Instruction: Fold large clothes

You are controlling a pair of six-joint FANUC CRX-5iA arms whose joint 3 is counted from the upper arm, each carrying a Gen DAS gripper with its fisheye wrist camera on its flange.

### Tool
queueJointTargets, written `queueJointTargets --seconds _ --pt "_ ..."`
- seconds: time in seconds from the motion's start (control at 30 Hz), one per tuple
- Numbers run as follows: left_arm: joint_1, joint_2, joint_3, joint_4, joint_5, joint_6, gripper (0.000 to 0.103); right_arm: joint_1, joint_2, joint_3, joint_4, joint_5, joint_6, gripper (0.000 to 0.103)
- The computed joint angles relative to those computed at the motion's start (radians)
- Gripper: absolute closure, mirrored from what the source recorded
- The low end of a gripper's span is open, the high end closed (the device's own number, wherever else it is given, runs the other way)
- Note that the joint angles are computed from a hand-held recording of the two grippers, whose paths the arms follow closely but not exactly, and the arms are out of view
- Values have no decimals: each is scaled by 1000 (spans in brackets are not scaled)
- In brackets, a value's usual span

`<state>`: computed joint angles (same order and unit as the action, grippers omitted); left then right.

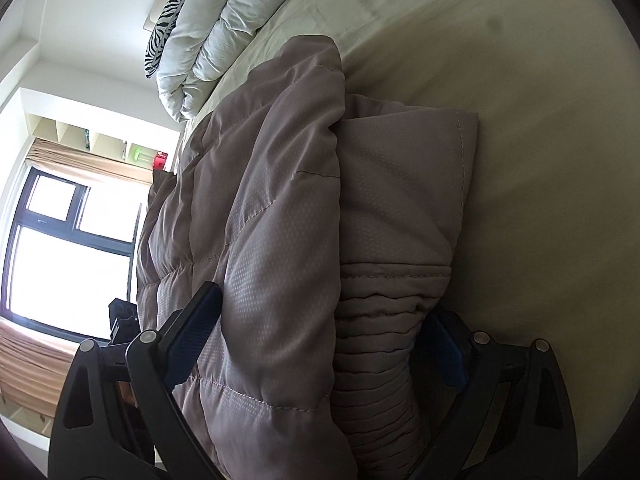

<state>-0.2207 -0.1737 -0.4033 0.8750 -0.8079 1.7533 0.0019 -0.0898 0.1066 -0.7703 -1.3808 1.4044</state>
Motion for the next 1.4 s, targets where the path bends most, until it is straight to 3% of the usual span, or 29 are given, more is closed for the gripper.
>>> queueJointTargets --seconds 0.07,0.13,0.2,0.33,0.53,0.7,0.9,0.97,1.13,1.23,1.33,1.4 --pt "-1 -4 -26 51 12 -35 37 21 5 6 20 11 -3 9" --pt "-5 -14 -56 103 31 -71 45 24 12 11 -2 8 31 29" --pt "-10 -19 -54 95 38 -63 52 52 3 11 23 30 33 37" --pt "-13 -22 23 -44 8 43 66 152 -46 8 156 81 6 60" --pt "-43 -82 129 -229 -51 189 73 290 -131 23 310 115 -85 72" --pt "-51 -193 165 -318 -149 261 73 402 -223 17 372 105 -163 74" --pt "-4 -375 93 -339 -258 282 73 567 -353 -55 432 110 -244 74" --pt "18 -436 32 -319 -277 290 73 637 -379 -94 457 139 -299 74" --pt "26 -503 -101 -296 -259 324 66 643 -416 -212 449 154 -368 73" --pt "39 -538 -167 -257 -207 340 56 588 -437 -269 404 166 -399 61" --pt "22 -532 -146 -301 -207 385 50 635 -466 -328 468 201 -504 46" --pt "4 -518 -114 -341 -208 424 48 681 -479 -351 526 214 -574 43"
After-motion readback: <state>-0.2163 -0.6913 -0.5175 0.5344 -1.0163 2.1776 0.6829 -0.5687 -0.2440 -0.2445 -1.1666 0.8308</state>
